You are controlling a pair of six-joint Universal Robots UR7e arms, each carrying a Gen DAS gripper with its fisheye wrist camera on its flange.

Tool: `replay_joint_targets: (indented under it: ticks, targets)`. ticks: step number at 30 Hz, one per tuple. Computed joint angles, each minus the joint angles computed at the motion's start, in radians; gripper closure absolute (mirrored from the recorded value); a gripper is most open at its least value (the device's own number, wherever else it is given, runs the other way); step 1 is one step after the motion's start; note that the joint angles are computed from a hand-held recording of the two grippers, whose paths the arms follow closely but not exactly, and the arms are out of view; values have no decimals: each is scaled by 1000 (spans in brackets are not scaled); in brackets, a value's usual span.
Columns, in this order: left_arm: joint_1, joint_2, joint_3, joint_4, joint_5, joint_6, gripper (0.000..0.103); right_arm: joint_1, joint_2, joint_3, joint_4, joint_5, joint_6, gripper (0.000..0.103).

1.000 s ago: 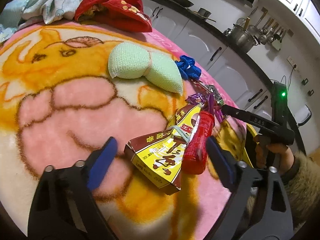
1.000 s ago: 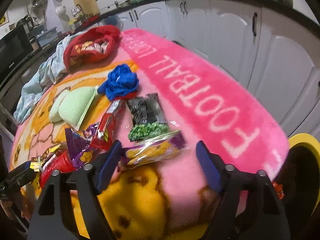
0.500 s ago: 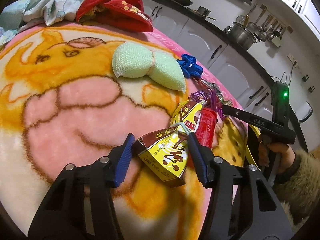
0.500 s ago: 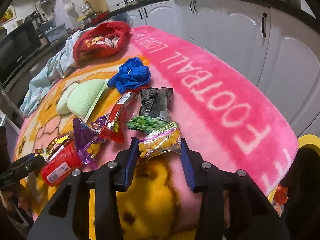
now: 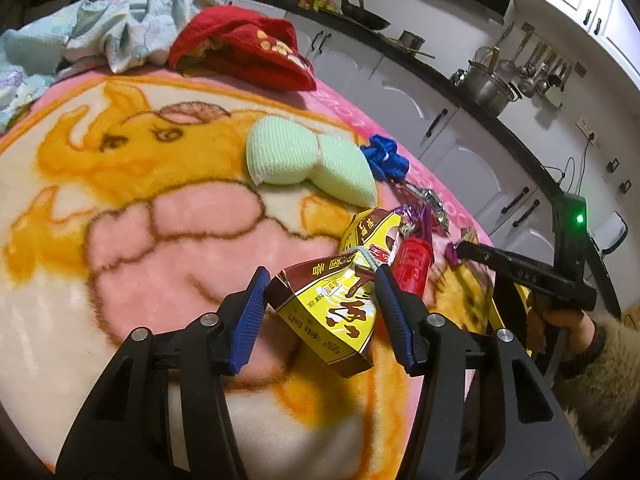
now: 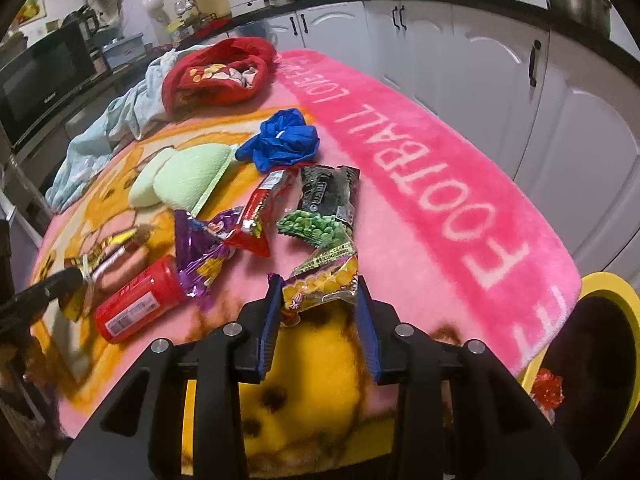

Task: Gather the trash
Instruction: 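Carry the seasoning box and snack bag with both tools over the bin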

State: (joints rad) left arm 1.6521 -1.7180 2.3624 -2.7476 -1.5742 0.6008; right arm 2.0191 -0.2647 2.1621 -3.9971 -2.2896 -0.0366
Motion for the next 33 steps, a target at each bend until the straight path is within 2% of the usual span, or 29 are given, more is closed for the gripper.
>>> replay_joint_targets:
  ticks: [14,22,33]
  targets:
    - [-96,-98,49,-27,10,-18,57,118,-25,6,-33,-45,-50,70]
    - [-177,-149,89,-38,37,-32,57,179,-48,28,-88,-77,-81,70]
    - [-288,-174,138,-58,61,-78,57,224,-95,93,-190,-107,-96,70]
